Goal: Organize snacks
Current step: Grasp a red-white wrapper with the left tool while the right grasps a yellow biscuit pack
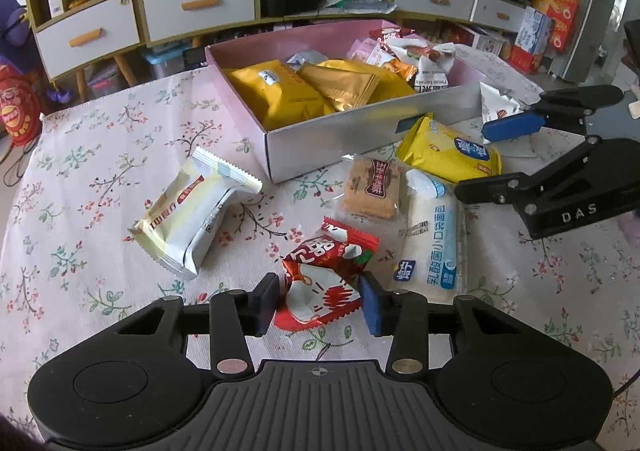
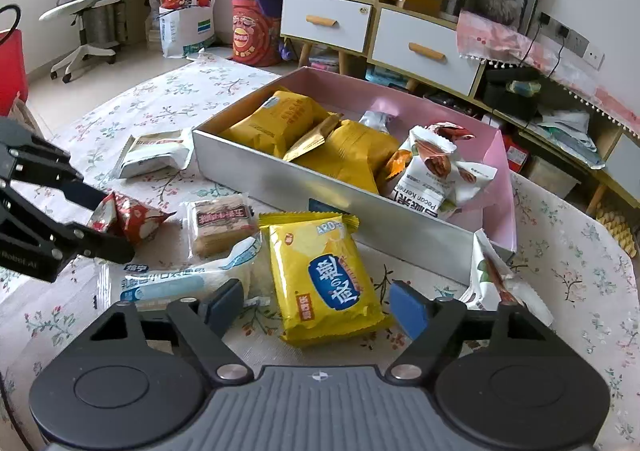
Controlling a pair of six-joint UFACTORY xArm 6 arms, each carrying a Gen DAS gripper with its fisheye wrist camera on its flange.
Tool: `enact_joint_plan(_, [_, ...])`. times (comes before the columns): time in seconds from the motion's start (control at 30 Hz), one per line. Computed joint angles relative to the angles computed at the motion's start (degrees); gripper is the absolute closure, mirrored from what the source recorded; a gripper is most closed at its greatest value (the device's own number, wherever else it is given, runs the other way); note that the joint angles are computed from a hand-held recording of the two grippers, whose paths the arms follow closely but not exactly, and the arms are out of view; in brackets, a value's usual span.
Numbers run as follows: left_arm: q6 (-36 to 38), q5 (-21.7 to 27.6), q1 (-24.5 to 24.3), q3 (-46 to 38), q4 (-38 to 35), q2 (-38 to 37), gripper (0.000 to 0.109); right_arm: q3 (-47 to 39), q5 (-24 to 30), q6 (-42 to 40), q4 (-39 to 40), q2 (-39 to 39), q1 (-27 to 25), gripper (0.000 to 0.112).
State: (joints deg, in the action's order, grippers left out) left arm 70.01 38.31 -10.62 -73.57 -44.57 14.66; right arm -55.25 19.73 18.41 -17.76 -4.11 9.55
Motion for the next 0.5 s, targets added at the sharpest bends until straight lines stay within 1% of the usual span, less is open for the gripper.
enact_joint_plan(0.23, [-0.13,-1.12,-0.61,0.0,-0.52,0.29,0.069,-1.05,-0.49,0.14,0.21,1.64,-0.44,0.058])
enact_joint_plan(0.33, [-0.1,-1.84,-0.93,0.23,-0.73,0.28,0.069,-1.76,-0.28,-0.29,1.12,2.4,-0.43,0.062])
enact_joint_plan(0.47, [-0.68,-2.82,-1.36,0.46,-0.6,0.22,0.069,-2.4,0.39,-1.31,2.01,2.98,-0.27,0.072])
enact_joint_plan(0.5, [-0.86,-3.13,-1.47,0.53,-0.44,0.2,0.07,-2.45,0.55,-1.83,2.61,2.97,-0.2,0.079])
